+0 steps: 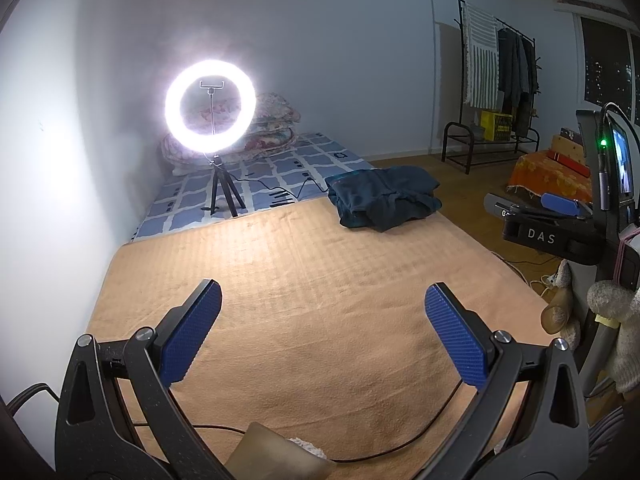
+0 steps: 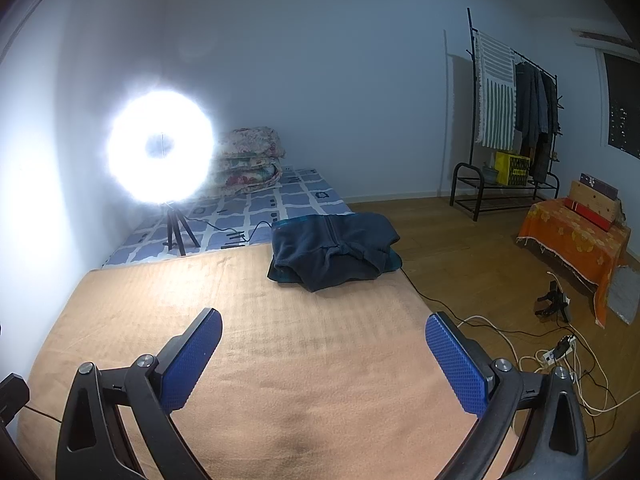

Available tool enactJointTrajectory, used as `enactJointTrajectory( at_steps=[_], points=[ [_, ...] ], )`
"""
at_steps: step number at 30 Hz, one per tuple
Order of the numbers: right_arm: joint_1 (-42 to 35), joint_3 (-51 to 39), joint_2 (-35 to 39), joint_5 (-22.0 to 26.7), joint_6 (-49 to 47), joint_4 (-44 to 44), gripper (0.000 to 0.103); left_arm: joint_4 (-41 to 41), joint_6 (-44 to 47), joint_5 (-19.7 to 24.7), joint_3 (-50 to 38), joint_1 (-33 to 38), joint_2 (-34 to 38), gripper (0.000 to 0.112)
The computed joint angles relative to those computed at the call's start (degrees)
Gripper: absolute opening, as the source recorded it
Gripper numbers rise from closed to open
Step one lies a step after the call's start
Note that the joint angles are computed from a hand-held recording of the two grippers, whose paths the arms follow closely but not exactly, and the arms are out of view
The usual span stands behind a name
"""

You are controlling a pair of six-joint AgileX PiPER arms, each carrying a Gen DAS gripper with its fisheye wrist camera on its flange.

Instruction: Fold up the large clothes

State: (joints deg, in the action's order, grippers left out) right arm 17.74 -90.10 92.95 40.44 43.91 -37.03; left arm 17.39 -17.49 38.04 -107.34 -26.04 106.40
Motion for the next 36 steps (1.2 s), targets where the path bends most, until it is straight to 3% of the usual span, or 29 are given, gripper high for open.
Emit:
enactJointTrajectory(
  at_steps=[36],
  points=[
    [-0.91, 0.96, 0.13, -1.37, -1.46, 1.27, 0.103, 1.2, -0.59, 0.38, -0.03, -0.21, -0.2, 0.103]
  ],
)
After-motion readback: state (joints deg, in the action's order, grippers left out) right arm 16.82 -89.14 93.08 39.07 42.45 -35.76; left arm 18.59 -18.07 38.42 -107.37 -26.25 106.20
